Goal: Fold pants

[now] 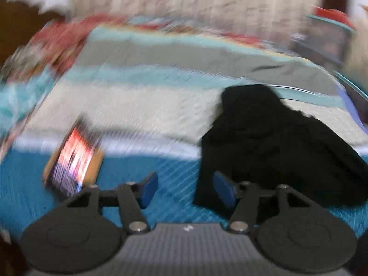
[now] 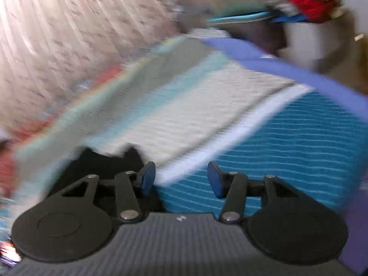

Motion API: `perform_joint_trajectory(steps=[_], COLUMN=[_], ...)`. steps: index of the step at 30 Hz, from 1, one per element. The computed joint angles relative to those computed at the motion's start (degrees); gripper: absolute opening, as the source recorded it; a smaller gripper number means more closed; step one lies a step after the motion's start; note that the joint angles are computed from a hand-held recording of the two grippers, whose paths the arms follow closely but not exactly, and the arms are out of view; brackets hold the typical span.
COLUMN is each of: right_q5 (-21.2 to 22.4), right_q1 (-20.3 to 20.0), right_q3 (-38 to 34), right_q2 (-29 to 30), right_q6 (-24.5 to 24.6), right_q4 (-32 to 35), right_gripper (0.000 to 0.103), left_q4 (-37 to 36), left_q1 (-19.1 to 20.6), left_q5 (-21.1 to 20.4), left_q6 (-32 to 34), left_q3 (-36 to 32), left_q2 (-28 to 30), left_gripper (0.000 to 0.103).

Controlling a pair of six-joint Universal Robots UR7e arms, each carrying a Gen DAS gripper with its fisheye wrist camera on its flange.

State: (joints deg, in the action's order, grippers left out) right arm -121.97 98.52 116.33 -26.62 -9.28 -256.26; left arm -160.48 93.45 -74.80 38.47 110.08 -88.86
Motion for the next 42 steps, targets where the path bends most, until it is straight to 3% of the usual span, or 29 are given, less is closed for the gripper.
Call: perform_joint_trajectory(steps=[5, 8, 11, 13, 15, 17, 19, 21, 22, 23, 24, 27, 29, 32, 35, 39, 42], right_q5=[3.3, 8.4, 9.6, 6.7, 2.4, -0.4, -2.9, -2.0, 0.3, 2.0, 3.3, 8.8, 8.8, 7.1, 4.6, 3.7, -1.0], right_q1=[2.0, 1.6, 2.5, 3.2, 3.5, 2.6, 1.0, -1.0, -2.1, -2.7, -2.9, -2.3, -1.3, 0.5, 1.1, -1.4, -3.3], right_q3=[-6.4, -13.6, -24.8, -31.3, -37.8, -41.1, -42.5, -39.9, -38.8, -37.7, -37.3, -33.2, -30.1, -25.1, -18.4, -9.1, -2.8], right_q2=[0.6, 1.7, 6.4, 10.0, 12.9, 13.1, 12.2, 9.5, 8.0, 7.0, 6.2, 2.4, -0.6, -6.0, -10.9, -13.4, -11.8], right_q6=[-5.6, -10.9, -17.1, -23.7, -26.4, -25.1, -22.0, -15.3, -10.7, -7.8, -6.0, -3.7, -3.4, -2.8, -4.2, -1.7, -0.1], right_q4=[7.2, 18.8, 32.9, 37.5, 38.5, 40.6, 44.0, 50.1, 55.0, 57.9, 59.4, 52.2, 42.7, 28.2, 16.8, 9.7, 6.5], right_gripper=[0.056, 0.068, 0.076, 0.076, 0.076, 0.079, 0.084, 0.084, 0.067, 0.019, 0.007, 0.007, 0.007, 0.007, 0.007, 0.007, 0.007], left_q4=[7.4, 9.4, 14.2, 16.0, 17.0, 15.9, 16.1, 16.9, 18.1, 20.9, 21.8, 18.7, 17.4, 15.4, 15.1, 18.5, 19.5], left_q1=[1.0, -0.7, -2.2, -3.1, -3.5, -3.6, -3.4, -3.7, -4.2, -4.9, -5.1, -6.4, -6.5, -7.3, -8.1, -6.0, -3.5], left_q5=[-2.8, -1.3, -0.9, 1.6, 2.7, 2.9, 2.6, 2.7, 3.4, 4.5, 4.5, 4.2, 0.2, -3.0, -1.0, -0.2, 1.9], left_q6=[-13.1, -18.6, -24.5, -27.8, -29.8, -29.8, -29.8, -29.7, -29.8, -31.5, -32.4, -31.2, -31.8, -30.6, -27.5, -27.5, -28.7], left_q3=[-5.3, -6.7, -8.2, -8.3, -8.0, -7.0, -6.9, -7.2, -7.6, -8.8, -9.5, -11.4, -14.4, -16.0, -13.6, -8.7, -3.7], left_q2=[2.4, 5.3, 8.1, 9.5, 10.1, 10.0, 10.4, 11.0, 11.4, 12.0, 12.2, 11.4, 10.1, 6.8, 2.8, -1.3, -2.8], left_gripper=[0.070, 0.081, 0.082, 0.082, 0.084, 0.089, 0.089, 0.056, 0.011, 0.004, 0.004, 0.004, 0.004, 0.004, 0.004, 0.004, 0.004])
